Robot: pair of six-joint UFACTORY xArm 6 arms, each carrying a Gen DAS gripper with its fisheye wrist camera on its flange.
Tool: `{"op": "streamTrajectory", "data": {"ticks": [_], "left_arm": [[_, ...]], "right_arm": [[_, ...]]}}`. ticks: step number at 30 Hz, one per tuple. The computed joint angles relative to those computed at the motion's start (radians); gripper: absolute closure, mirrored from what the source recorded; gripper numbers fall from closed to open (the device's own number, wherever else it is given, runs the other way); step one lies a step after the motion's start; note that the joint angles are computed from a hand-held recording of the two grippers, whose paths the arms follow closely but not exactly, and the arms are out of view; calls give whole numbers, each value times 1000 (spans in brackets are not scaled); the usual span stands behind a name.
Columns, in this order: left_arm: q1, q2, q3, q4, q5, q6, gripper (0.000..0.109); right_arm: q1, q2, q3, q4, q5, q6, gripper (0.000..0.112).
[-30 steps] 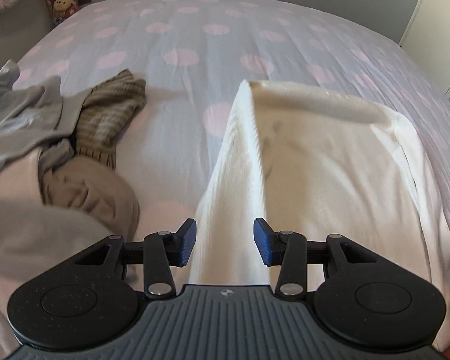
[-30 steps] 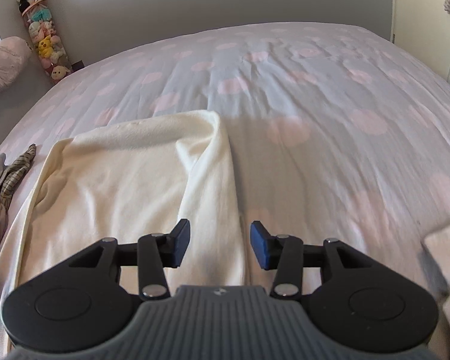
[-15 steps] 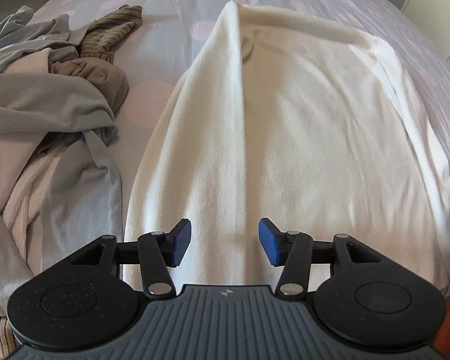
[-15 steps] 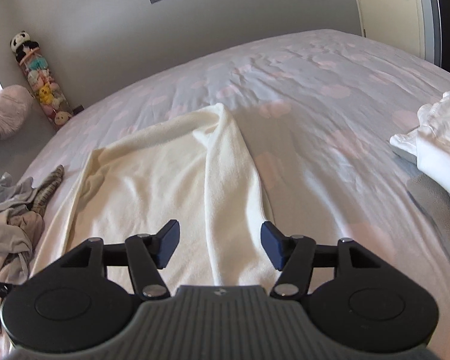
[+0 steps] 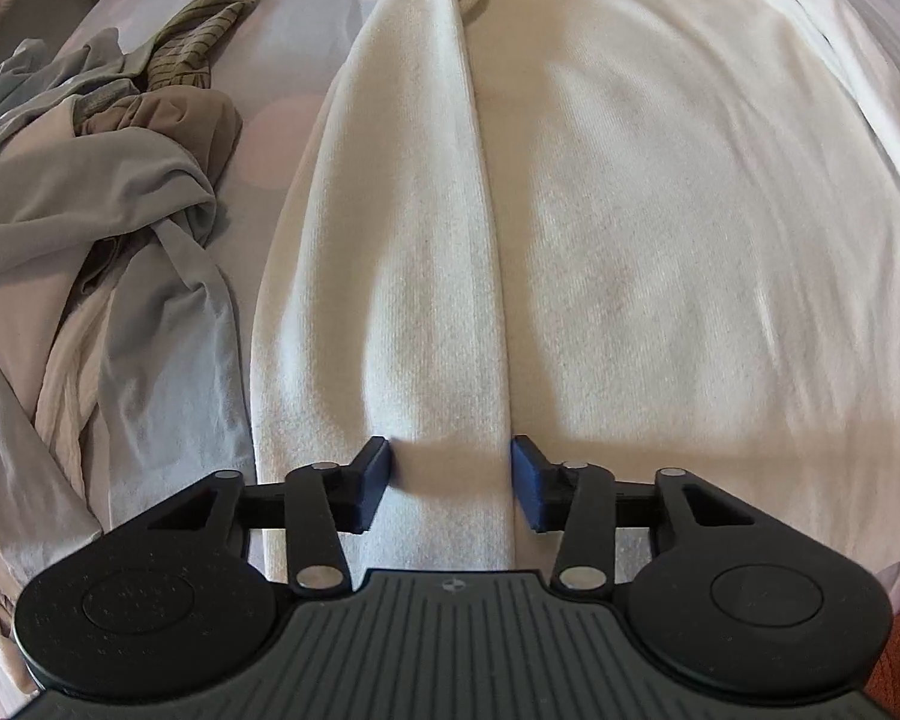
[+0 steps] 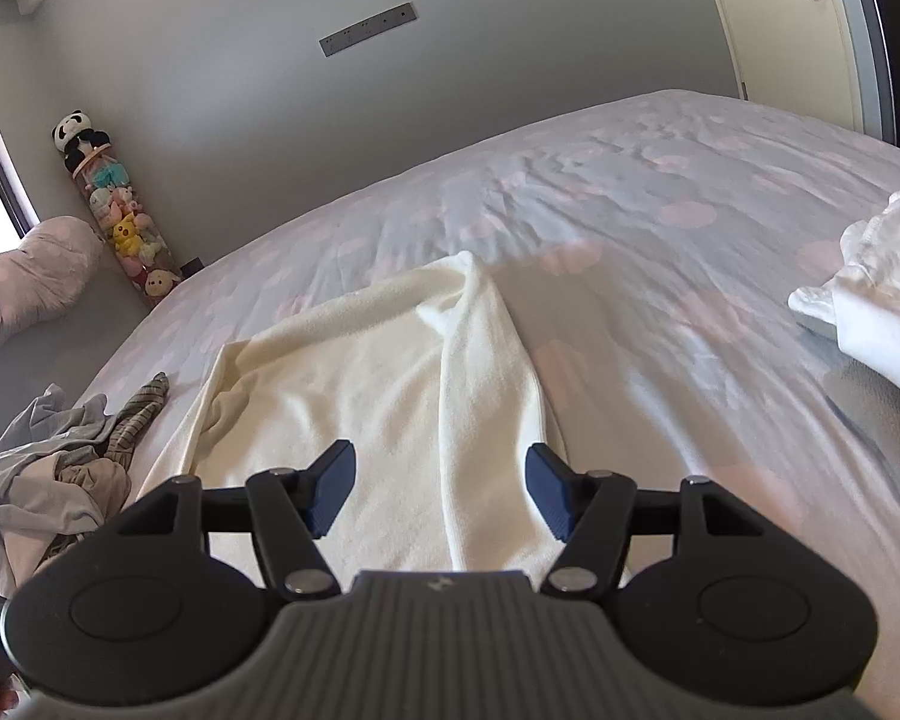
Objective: Fold clothes
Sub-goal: 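Grasp the sweater edge with the left gripper while the right gripper hovers open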
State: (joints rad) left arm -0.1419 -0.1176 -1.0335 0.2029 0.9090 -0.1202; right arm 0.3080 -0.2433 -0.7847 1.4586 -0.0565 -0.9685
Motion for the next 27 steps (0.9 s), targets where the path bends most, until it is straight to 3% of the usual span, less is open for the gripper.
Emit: {"op": "streamTrajectory", "data": {"ticks": [4, 7, 15, 21, 24, 27], "left_arm": [[19, -6, -8, -4, 8, -12, 94], [54, -15, -27, -76, 23, 16, 102], [150, 11, -218, -125, 56, 47, 104], [242, 141, -460, -96, 74, 19, 104], [284, 207, -559, -101, 78, 16, 104], [306, 283, -668, -79, 100, 20, 104]], "right_arm": [[-8, -2, -29, 188, 16, -183, 46], [-15, 0, -32, 208, 27, -195, 45], [-30, 3, -29, 195, 62, -167, 45], [-38, 28, -24, 81, 77, -36, 45], [-52, 52, -4, -136, 96, 191, 45], [-65, 72, -8, -177, 110, 245, 45]]}}
